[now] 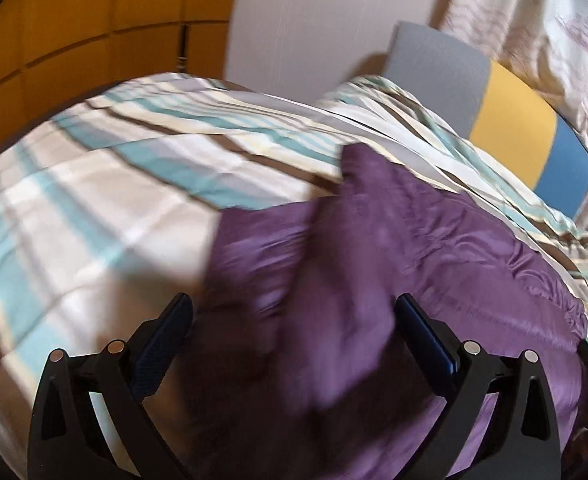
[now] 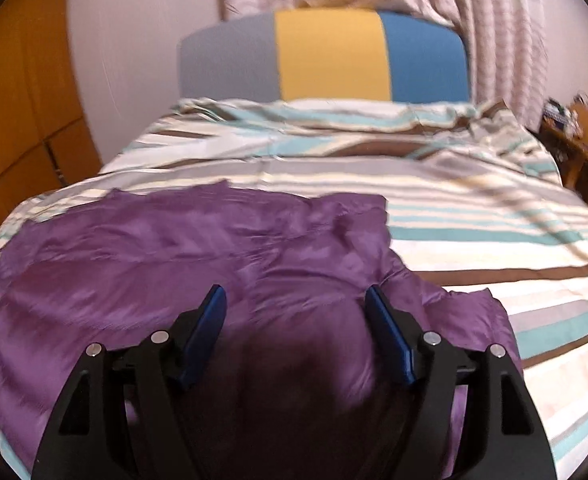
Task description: Fold large clothes
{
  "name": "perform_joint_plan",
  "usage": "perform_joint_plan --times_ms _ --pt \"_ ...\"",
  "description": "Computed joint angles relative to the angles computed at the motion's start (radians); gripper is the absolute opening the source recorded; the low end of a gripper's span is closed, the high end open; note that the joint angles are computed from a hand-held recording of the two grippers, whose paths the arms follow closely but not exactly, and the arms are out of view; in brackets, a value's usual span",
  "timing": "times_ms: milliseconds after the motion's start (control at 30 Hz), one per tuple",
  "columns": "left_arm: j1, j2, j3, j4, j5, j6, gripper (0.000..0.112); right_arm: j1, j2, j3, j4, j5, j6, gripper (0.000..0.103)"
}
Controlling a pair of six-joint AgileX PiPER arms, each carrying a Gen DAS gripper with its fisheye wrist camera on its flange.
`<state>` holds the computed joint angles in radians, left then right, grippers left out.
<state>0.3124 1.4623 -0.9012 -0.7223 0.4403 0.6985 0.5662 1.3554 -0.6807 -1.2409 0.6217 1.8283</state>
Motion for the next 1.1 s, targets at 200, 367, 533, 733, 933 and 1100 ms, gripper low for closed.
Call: perform_joint_plan --times_ms 200,367,533,733,933,1100 --pt "0.279 -0.003 0.074 -0.279 0.297 0.268 0.099 0.293 -0.075 0.021 -0.002 0.106 0.042 0.053" --pt "0.381 -0.048 0.151 -0.356 0.463 0.431 0.081 0.464 -0.042 0.008 0.0 0.147 0.067 0.032" --pt "0.47 -0.137 0.251 -0.35 0.613 0.476 0.081 0.443 0.016 -0.01 0.022 0.109 0.057 0.028" --pt "0.408 -0.142 0.292 -0.414 0.609 0.454 0.081 0.368 0.095 -0.043 0.106 0.029 -0.038 0.026" --pt "0.286 -0.07 0.248 -0.597 0.441 0.34 0.073 0.366 0.105 -0.036 0.077 0.029 -0.01 0.026" --pt "0.289 0.046 0.187 -0.683 0.459 0.255 0.034 0.372 0.103 -0.029 0.064 0.031 0.009 0.026"
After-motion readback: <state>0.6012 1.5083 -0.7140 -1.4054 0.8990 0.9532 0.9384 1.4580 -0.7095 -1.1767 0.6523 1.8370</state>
